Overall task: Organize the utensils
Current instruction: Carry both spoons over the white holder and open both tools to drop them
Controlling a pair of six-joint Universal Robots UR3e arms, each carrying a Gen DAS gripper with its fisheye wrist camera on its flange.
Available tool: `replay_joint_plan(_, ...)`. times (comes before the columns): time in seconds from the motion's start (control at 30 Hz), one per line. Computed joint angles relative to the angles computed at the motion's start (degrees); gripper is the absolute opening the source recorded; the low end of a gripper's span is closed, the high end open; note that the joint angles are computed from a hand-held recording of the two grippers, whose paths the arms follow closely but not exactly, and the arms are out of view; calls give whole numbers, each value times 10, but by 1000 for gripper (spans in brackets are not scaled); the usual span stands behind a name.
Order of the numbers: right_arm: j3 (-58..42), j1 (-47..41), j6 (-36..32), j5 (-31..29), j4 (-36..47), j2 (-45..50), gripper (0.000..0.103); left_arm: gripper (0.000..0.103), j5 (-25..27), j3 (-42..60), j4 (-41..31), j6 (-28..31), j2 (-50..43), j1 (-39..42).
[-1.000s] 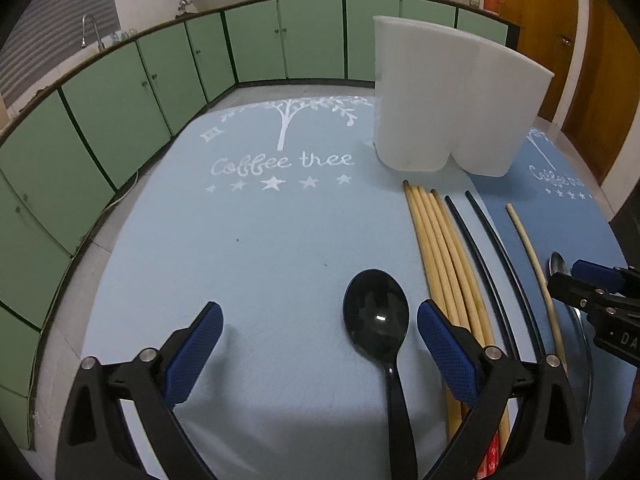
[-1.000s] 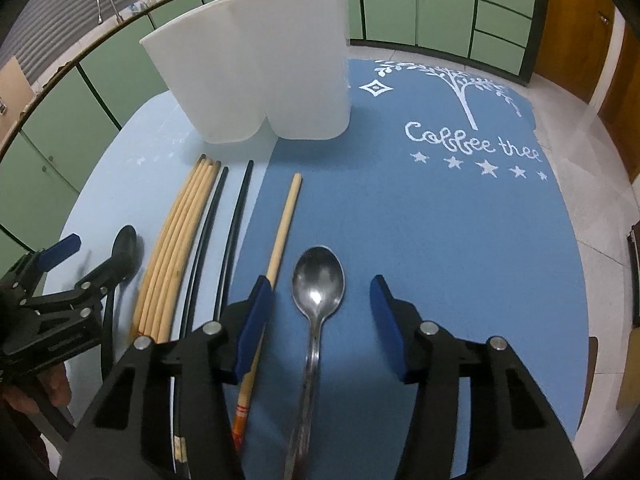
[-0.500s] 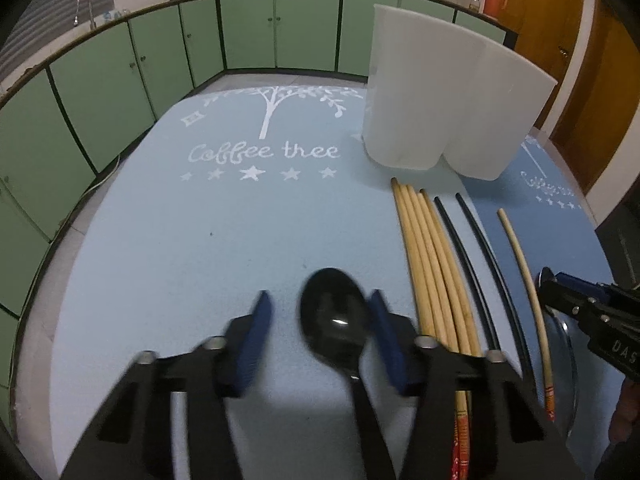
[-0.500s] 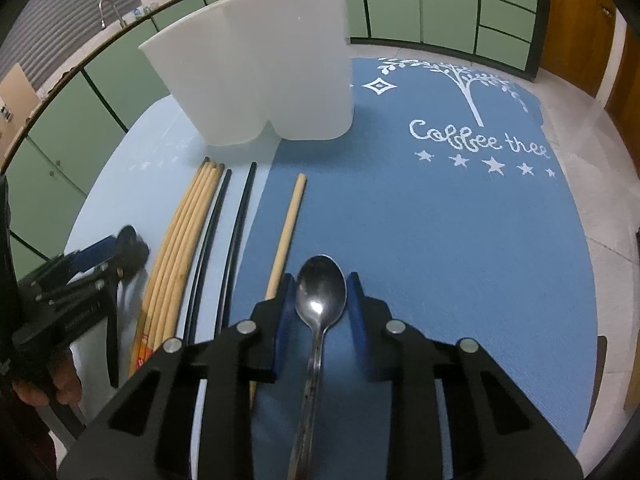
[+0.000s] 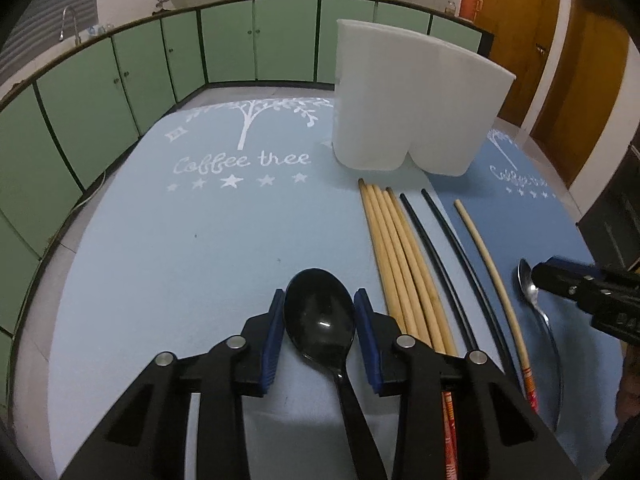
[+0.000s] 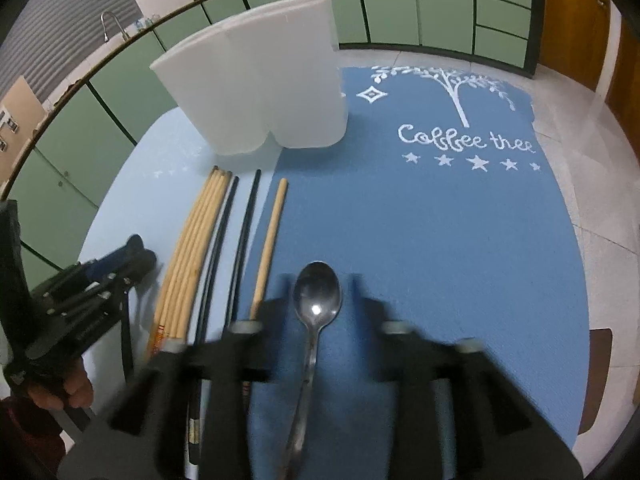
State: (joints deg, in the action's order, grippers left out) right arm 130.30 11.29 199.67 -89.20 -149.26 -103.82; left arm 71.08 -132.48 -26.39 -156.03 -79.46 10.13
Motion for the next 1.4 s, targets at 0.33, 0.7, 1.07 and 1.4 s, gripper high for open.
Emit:
replay_joint_plan(0.33,-72,43,27,-64,32,97,35,34,8,8,12,3,-26,1)
replay_joint_plan(0.7,-10,27,16,-62,-43,11,26,34,-52,-37,50,-1,54,44)
replay_joint_plan(1.07,8,-84,-63,77,-114,-121,26,34,-159,-12,125,-55,113,92)
replay_joint_plan(1.4,-127,-180,-107,182,-99,-86,26,34,-113,213,266,-174,-87,1)
